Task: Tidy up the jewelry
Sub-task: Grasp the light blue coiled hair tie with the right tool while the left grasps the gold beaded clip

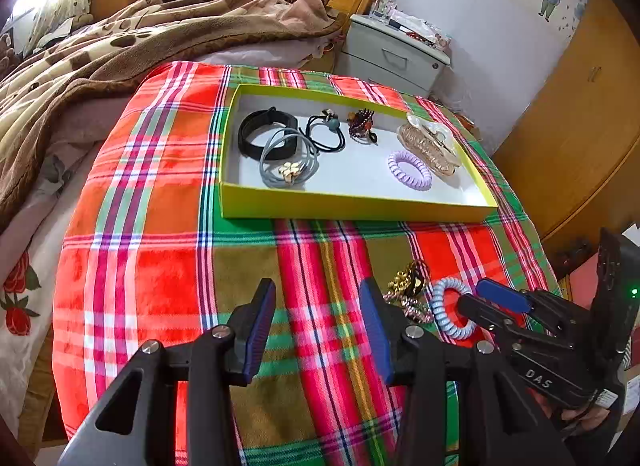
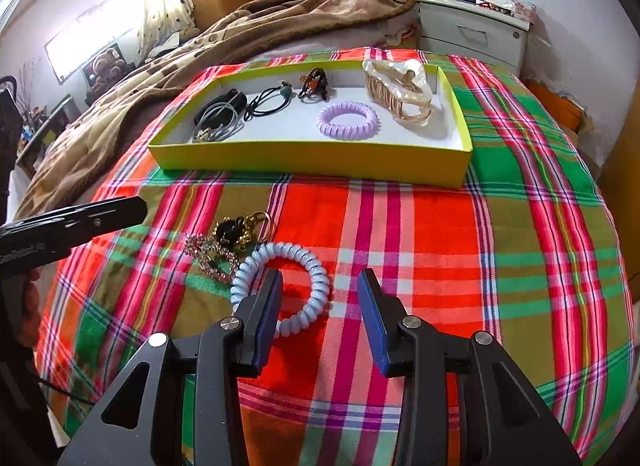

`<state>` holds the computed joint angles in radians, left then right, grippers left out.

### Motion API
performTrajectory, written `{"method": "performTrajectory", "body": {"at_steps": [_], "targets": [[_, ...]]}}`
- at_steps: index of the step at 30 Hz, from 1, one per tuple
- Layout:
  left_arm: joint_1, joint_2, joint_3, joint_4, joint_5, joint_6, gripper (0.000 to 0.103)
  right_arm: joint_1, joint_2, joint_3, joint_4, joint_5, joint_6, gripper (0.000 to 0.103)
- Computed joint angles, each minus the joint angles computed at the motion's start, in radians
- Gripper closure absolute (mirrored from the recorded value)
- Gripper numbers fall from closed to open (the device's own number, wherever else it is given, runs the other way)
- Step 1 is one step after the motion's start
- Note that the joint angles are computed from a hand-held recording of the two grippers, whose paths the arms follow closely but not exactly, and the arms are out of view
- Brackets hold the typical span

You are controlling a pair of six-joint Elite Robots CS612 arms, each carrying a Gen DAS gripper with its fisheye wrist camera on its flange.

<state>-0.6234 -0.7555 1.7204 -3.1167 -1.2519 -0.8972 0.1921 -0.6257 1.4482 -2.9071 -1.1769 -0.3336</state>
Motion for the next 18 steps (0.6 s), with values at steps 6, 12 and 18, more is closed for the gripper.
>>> {"method": "performTrajectory", "body": {"at_steps": [6, 12, 18], "targets": [[-0.004, -0.003, 0.012, -0.007, -0.002, -0.011, 0.058, 0.007, -0.005, 0.016, -0.030, -0.036, 0.005, 0.076], [-0.006, 0.001, 0.002, 0.002, -0.014, -0.001, 0.058, -0.002, -0.006, 0.023, -0.040, -0.027, 0.017, 0.093], [-0.007, 0.009, -0.020, 0.021, -0.030, 0.020, 0.058, -0.014, -0.005, 0.033, -0.079, -0.029, 0.055, 0.093]]}}
